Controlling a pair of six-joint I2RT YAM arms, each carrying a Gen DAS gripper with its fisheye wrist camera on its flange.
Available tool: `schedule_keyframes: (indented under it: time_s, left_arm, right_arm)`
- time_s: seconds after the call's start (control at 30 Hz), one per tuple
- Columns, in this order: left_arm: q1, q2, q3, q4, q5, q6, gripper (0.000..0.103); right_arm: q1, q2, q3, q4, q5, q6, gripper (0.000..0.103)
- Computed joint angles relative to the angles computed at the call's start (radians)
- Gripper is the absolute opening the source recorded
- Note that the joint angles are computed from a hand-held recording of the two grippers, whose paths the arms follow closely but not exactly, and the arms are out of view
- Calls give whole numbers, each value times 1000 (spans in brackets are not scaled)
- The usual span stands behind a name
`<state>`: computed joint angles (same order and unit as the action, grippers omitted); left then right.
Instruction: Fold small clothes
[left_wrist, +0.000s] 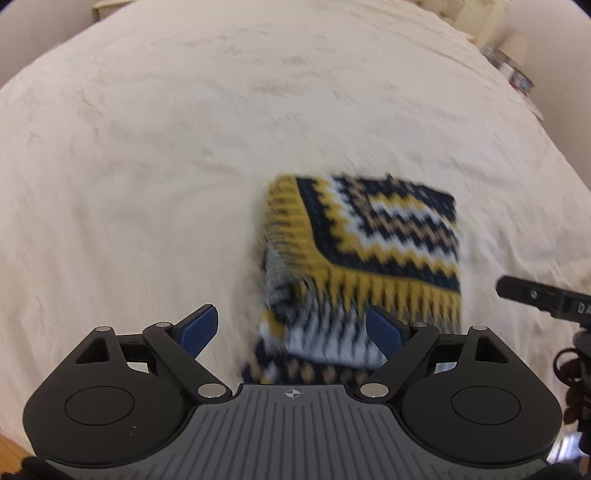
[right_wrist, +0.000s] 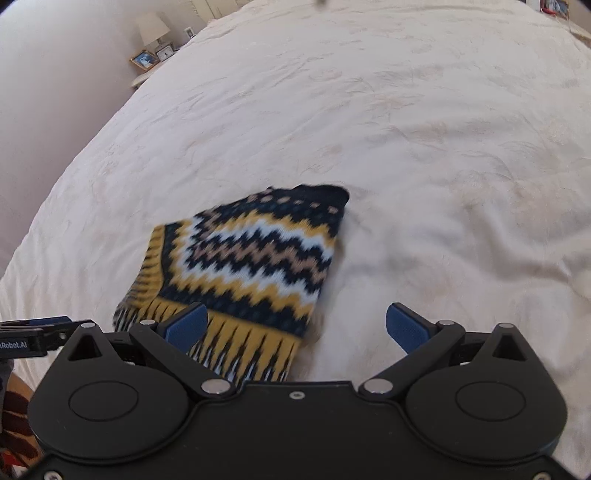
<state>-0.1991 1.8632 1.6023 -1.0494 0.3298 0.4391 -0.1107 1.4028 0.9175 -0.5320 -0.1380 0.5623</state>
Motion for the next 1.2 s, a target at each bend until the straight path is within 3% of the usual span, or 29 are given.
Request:
schedule_keyframes:
  time_s: [0.2, 0.53, 0.73, 1.03, 1.2]
  left_arm:
    - [43, -18, -11, -97, 66, 163, 87]
    - [161, -94, 31, -238, 172, 400, 87]
    - [205, -193, -16, -209, 152, 433, 86]
    - [288, -273, -27, -208, 185, 422, 86]
    - [297, -339, -66, -169, 150, 404, 85]
  right_arm:
    - [177, -75, 5, -91, 154, 216, 102]
    - [532, -56, 153, -332, 433, 641, 102]
    - [688, -24, 275, -479, 533, 796, 102]
    - [815, 32, 425, -630, 603, 875, 102]
    - [859, 44, 479, -698, 638, 925, 102]
